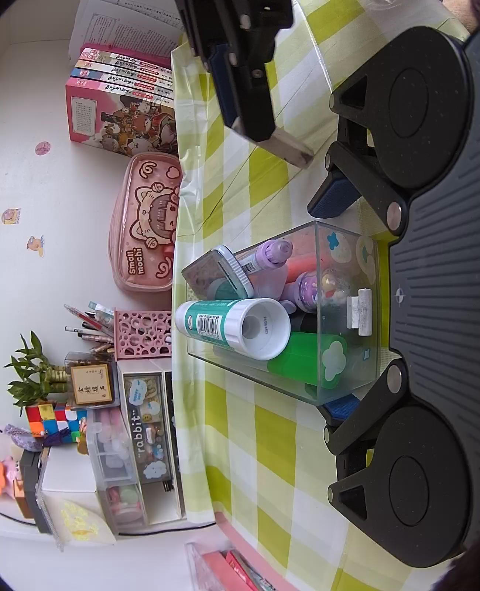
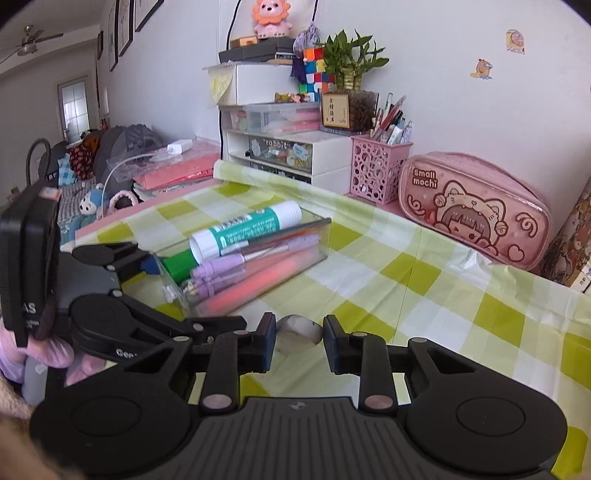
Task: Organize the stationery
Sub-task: 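Lift the white eraser and drop it into the clear box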
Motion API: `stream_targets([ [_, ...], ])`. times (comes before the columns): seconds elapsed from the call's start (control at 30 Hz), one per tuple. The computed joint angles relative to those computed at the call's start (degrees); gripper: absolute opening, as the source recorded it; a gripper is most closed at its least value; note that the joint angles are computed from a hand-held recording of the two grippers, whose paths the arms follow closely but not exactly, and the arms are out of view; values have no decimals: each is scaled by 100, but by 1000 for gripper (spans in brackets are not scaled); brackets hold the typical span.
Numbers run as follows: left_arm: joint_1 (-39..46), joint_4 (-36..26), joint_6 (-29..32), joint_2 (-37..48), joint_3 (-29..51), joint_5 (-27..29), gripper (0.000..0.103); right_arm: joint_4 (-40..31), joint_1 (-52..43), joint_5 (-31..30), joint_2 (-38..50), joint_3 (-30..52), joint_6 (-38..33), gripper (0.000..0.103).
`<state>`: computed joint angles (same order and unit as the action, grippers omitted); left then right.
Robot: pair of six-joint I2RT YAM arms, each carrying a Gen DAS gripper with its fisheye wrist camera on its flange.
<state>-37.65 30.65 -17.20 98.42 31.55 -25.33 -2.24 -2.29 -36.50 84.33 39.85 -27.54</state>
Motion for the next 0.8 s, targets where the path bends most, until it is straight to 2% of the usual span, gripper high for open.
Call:
stream_targets([
  [0.23,-1,8,-1,-2,-8,-1,90,62,276,-147,-327,221,708,25],
  [0.47,-2,8,-2,1,-6,-4,90,-75,529,-538,-210,690,1600,25],
  [0.63,-2,11,-2,0,-9,-3,90,-534,833,-186,173,1205,1902,25],
  [0.8,-2,14,-2,1,-10,-3,90,-681,979,137,617,1582,2238,25],
])
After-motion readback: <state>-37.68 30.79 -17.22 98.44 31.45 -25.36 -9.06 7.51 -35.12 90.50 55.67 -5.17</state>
